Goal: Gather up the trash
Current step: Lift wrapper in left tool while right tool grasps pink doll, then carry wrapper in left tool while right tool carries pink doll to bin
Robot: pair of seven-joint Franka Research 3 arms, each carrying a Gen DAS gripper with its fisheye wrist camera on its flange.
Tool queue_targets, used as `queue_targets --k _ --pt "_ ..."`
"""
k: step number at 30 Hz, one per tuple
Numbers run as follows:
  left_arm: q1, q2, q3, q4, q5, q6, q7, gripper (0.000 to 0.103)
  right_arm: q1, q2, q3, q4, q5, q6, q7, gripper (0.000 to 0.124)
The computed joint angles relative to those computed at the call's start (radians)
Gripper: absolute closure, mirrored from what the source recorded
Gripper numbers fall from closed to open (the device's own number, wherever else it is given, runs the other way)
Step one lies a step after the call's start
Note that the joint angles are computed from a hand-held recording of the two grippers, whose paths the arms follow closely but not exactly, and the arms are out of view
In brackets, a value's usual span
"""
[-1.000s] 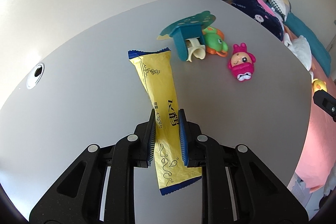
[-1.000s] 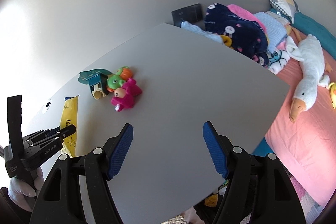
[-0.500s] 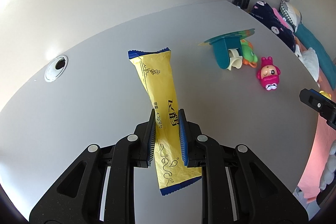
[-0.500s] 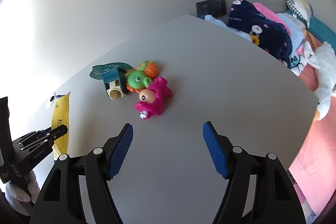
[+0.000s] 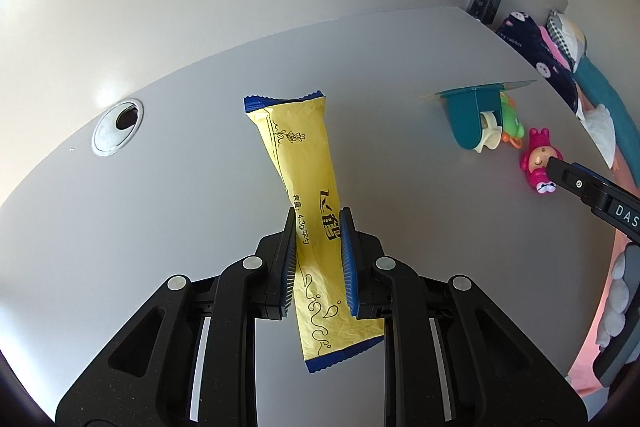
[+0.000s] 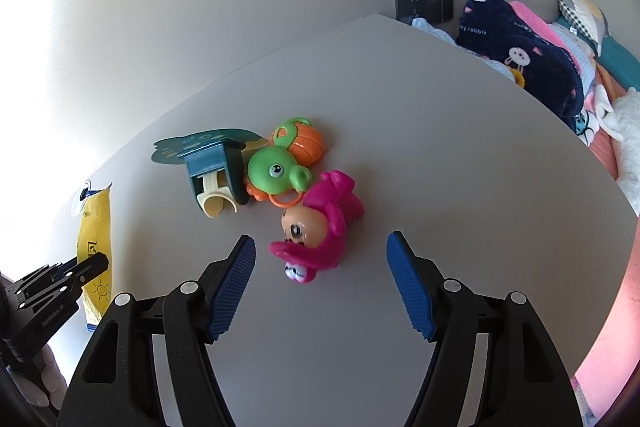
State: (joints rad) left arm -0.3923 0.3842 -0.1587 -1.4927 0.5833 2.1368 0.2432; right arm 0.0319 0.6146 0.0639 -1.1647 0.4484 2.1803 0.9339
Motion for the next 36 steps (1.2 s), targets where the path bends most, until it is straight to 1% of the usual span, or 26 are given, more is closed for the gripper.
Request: queue_targets --k 7,10,11,13,15,20,24,29,31,36 --pt "0.006 0.024 0.003 0.029 -0.019 -0.009 0.019 0.084 0.020 0.080 -0.007 0.099 -0.033 -0.020 0.068 0.055" --pt "0.004 0.040 0.005 0.050 -0.024 -0.017 0.026 0.084 0.022 0.104 -0.006 0.127 -0.049 -0.032 0.083 0.061" --pt "0.003 0.042 0.006 0.053 -0.025 -0.017 0.028 0.084 0.021 0.097 -0.003 0.114 -0.051 -0.019 0.071 0.070" --pt "0.002 0.046 0.008 0.058 -0.027 -0.017 0.030 0.084 0.017 0.098 0.002 0.119 -0.053 -0.033 0.058 0.082" --pt "0.001 0.048 0.008 0.059 -0.029 -0.015 0.033 0.084 0.007 0.100 0.007 0.126 -0.043 -0.053 0.057 0.082" --pt "0.000 0.048 0.009 0.062 -0.029 -0.006 0.049 0.084 -0.004 0.068 0.006 0.086 -0.031 -0.053 0.036 0.082" --pt "-0.001 0.052 0.008 0.068 -0.029 0.005 0.062 0.084 -0.015 0.055 0.004 0.084 -0.019 -0.074 0.034 0.082" --pt "-0.010 0.063 0.009 0.090 -0.023 0.013 0.085 0.084 -0.031 0.016 0.001 0.041 0.001 -0.066 0.015 0.082" --pt "-0.016 0.068 0.009 0.103 -0.019 0.013 0.096 0.084 -0.038 0.005 0.000 0.033 0.011 -0.075 0.014 0.082" --pt "-0.030 0.085 0.007 0.139 -0.021 0.020 0.126 0.084 -0.055 -0.046 -0.007 -0.028 0.037 -0.058 -0.008 0.082"
